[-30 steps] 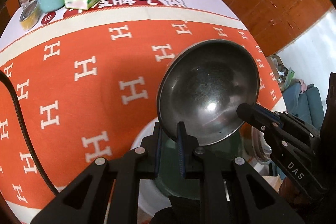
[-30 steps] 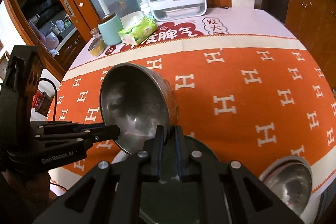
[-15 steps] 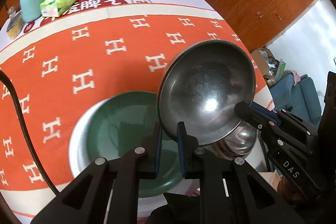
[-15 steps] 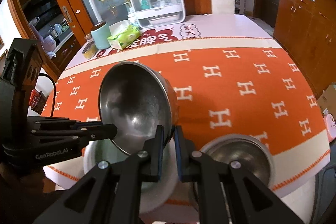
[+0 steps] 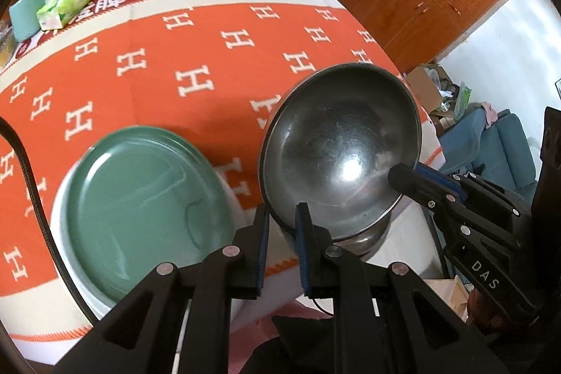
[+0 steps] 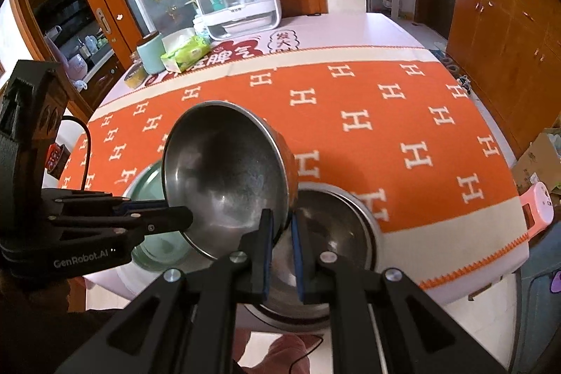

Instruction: Organize plates and bowls

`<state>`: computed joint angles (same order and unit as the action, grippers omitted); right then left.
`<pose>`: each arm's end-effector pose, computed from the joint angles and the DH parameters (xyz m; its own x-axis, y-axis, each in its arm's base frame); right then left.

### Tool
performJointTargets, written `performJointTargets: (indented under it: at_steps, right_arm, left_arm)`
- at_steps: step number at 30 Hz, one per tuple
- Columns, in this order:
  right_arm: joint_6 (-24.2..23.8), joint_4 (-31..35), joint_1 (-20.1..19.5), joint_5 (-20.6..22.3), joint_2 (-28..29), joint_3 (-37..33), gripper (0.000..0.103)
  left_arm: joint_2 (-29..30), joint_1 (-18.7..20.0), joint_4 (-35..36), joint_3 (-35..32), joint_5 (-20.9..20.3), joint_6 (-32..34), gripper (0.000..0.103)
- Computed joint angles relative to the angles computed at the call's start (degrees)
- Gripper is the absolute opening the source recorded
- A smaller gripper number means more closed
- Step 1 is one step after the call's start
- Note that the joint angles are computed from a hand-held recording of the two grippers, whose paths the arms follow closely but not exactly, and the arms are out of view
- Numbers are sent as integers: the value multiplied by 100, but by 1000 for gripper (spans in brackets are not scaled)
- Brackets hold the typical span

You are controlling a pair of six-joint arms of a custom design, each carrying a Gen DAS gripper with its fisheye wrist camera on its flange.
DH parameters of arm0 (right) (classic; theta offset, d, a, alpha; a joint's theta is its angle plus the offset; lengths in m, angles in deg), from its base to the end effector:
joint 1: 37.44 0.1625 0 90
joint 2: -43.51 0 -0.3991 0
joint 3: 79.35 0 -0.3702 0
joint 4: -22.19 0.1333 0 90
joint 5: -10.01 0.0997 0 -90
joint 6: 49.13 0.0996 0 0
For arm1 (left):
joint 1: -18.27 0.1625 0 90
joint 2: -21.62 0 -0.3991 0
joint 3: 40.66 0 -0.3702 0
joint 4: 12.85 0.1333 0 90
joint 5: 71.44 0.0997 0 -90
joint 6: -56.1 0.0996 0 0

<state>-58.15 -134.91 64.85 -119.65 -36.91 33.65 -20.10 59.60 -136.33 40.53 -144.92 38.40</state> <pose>0.1754 -0.4776 0.3500 -0.7914 0.0610 0.6082 -0.3032 0.8248 -0.4772 -0.3985 -0.5657 0.0874 -0.8090 0.5048 -0.3011 0.5257 0.8505 0.0134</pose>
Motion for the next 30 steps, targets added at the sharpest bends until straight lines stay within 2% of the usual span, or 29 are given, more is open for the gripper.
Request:
performJointTargets:
  at_steps: [14,18,30]
  right_arm:
    - [-240,551,-438,182,-617,256,11]
    - [-312,677,-523,221,-656,227,12]
    - [-681,723,-574,399,-595,105,13]
  left_arm:
    - [455,-251,348,-222,-26,-351,14]
    - [556,-270,528,-334,10,-438,16]
    - [458,-340,387,-224,245,-678,23]
